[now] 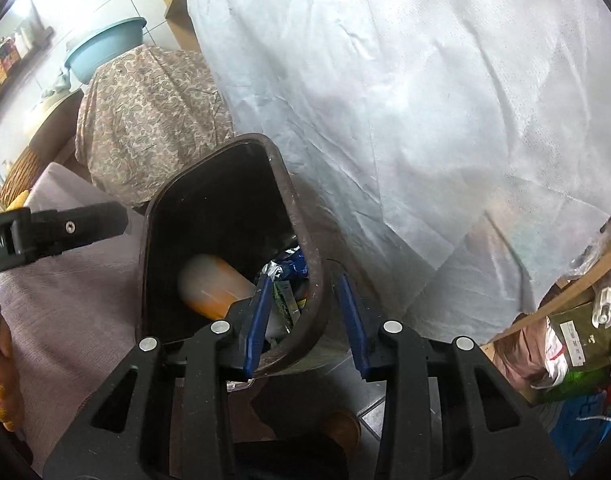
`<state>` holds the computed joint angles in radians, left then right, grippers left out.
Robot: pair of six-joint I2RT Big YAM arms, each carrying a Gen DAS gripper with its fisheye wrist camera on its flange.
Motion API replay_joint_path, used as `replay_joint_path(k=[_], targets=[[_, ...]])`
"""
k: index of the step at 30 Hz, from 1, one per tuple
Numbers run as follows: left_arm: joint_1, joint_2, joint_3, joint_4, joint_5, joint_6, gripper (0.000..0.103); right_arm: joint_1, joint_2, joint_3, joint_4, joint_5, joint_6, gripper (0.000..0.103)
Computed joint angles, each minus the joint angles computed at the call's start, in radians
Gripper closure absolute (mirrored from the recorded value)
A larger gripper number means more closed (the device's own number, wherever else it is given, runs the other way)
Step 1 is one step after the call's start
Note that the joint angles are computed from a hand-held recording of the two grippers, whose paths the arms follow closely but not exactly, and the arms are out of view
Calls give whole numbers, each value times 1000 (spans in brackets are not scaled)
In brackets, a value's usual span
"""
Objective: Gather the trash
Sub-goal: 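Carry the bottle and orange peel over the black bin and release both, then grasp the yellow Lay's can with the left tool while the right tool grasps the white tissue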
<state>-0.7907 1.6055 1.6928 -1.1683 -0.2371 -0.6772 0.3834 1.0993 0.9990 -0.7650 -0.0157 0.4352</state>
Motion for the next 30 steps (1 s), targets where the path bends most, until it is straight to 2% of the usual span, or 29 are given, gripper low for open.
replay_joint_path(k=[3, 8, 13, 16, 22, 25, 30], targets=[[6, -19, -7, 6, 7, -12, 26, 8, -4, 5, -4, 5, 2, 67], [-12, -74, -21, 21, -16, -23, 15, 31, -17, 22, -18, 16, 1, 67], [-24, -182, -87, 40, -1, 1, 10, 81, -40, 57, -37, 29, 6, 59], [-37, -265, -139, 30, -32, 12, 8, 128, -46, 89, -47, 49, -8, 49], [-74, -432, -212, -53, -149, -3, 6, 228, -28, 169, -71, 22, -26, 47], [-93, -520, -260, -96, -215, -36, 6, 285, -12, 210, -76, -9, -42, 40], [-121, -646, -317, -224, -323, -82, 6, 401, 43, 298, -82, -52, -103, 33]])
